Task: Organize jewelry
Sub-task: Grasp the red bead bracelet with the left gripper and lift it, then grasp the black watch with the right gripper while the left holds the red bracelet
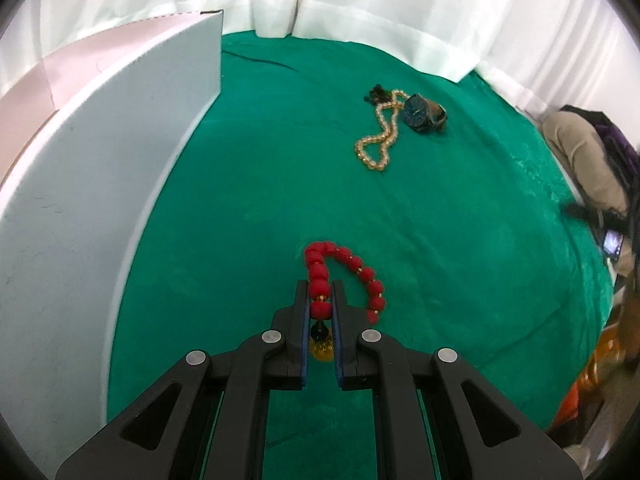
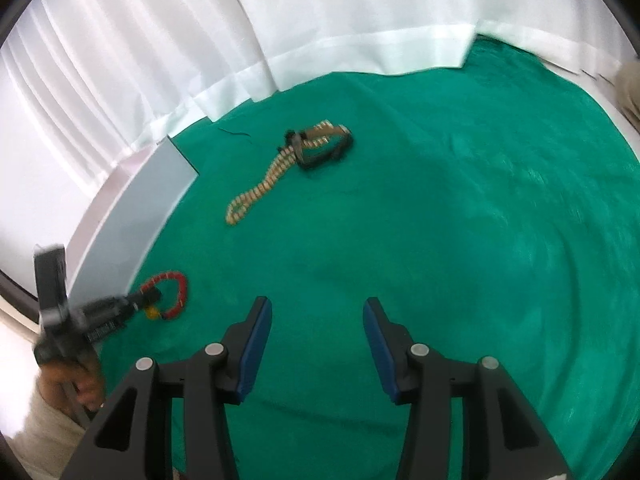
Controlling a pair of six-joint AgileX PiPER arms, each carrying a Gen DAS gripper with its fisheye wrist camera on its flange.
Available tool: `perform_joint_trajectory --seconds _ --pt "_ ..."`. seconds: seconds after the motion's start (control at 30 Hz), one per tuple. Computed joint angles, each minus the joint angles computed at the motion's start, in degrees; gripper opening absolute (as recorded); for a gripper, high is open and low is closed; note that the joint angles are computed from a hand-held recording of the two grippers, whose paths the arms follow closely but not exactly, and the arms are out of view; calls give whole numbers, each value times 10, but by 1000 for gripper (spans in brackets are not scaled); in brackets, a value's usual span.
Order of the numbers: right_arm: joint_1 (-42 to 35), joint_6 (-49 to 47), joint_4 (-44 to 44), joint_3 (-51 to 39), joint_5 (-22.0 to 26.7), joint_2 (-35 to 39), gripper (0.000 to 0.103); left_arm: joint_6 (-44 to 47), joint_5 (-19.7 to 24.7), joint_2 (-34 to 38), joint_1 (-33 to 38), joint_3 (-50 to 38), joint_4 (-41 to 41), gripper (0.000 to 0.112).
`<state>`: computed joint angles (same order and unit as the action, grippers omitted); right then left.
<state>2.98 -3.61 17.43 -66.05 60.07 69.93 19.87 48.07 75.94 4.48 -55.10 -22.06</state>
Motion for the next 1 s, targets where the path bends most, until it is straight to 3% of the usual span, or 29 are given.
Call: perform_joint_trajectory --seconds 0.07,0.23,0.33,0.4,0.43,0.5,0.67,1.0 --pt "52 28 -75 -65 -22 62 49 1 -3 1 2 5 -4 8" --pt "114 14 -135 -209 -51 232 50 -5 -10 1 3 14 2 8" --pt "124 23 -146 -306 -24 338 50 -7 -10 3 7 14 -1 8" --pt "113 20 -107 -369 11 405 50 -5 -10 5 12 13 -6 8" --pt "114 26 -107 -377 11 416 47 -6 -10 7 13 12 -8 8" --pt "111 38 -112 -385 11 430 15 -12 -7 9 14 8 -8 7" --pt "72 4 -16 -301 6 345 11 -24 5 -19 16 -1 0 7" --pt "93 -32 61 -94 38 103 11 -172 18 -62 -66 -26 160 7"
